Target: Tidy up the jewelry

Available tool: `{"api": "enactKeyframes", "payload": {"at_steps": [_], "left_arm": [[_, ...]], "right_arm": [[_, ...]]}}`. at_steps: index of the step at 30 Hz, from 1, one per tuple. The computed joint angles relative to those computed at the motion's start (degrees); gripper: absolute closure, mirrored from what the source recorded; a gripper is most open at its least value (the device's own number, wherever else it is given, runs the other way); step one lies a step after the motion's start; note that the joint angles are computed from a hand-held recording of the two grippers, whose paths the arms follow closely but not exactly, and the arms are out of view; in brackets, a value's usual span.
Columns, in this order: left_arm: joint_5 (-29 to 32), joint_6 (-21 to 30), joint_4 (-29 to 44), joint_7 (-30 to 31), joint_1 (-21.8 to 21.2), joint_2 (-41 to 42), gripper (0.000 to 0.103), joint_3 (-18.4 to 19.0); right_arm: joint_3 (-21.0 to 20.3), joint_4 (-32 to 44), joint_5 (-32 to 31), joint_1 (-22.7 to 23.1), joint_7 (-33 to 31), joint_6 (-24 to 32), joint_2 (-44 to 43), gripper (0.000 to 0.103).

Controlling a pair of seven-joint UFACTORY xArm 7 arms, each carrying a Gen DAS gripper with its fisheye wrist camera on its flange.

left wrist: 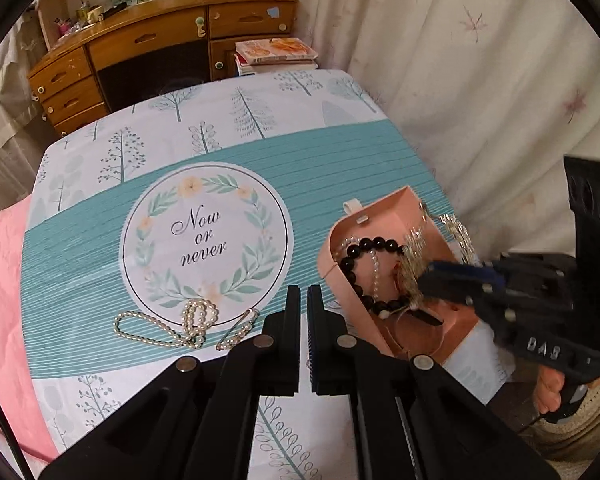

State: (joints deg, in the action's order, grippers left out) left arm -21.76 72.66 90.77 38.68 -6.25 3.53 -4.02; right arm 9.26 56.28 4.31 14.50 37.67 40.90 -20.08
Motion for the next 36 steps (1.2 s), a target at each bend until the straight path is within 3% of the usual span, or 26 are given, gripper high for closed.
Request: {"api": "enactKeyframes", "payload": {"at_steps": [3, 6, 8, 10, 12, 15, 19, 23, 25, 36], "left_arm": [[1.45, -1.7, -1.56, -0.61, -0.31, -0.09, 0.1, -0.12], [2.32, -4.68, -3.43, -0.4, -0.26, -0.09, 0.091, 0.05], [1.49, -6.01, -4.36, 1.04, 0.18, -0.14, 0.082, 0.29], [2.23, -7.02, -4.65, 0.59, 0.61, 0.3, 0.058, 0.68], [2.65, -5.8, -3.0, -0.91, 1.38, 1.96, 0.047, 1.17], [5.53, -4.26, -0.64, -3.28, 2.08, 4.5, 0.047, 1.46], [10.06, -8.1, -3.19, -3.1, 2.16, 4.34, 0.047, 1.25], [9.2, -8.03, -4.26, 0.18, 2.94, 4.65, 0.051, 1.0], [9.24, -8.46, -4.95, 2.31, 3.11, 4.78, 0.062, 0.9], [7.66, -9.54, -5.97, 9.08, 3.85, 6.19, 0.071, 0.76]], "right_arm": [[0.29, -1.58, -0.37, 0.05, 0.43, 1.38, -0.38, 0.091], [0.72, -2.25, -1.14, 0.14, 0.96, 3.25, -0.62, 0.09], [0.96, -2.74, -1.35, 0.32, 1.34, 3.52, -1.13, 0.086], [1.86, -3.34, -2.9, -0.06, 2.95, 3.22, -2.01, 0.08], [2.27, -4.32, -3.53, -0.02, 4.11, 1.94, -3.03, 0.076], [2.44, -5.53, -3.44, 0.45, 4.86, -0.09, -3.99, 0.076], [3.05, -5.59, -4.03, 0.82, 5.88, -1.26, -3.68, 0.076], [2.81, -5.73, -3.32, 1.58, 5.95, -2.63, -3.11, 0.076], [2.91, -5.69, -3.41, 1.64, 6.25, -3.11, -2.79, 0.076], [2.64, -5.86, -3.04, 2.55, 6.4, -4.62, -0.76, 0.076]]}}
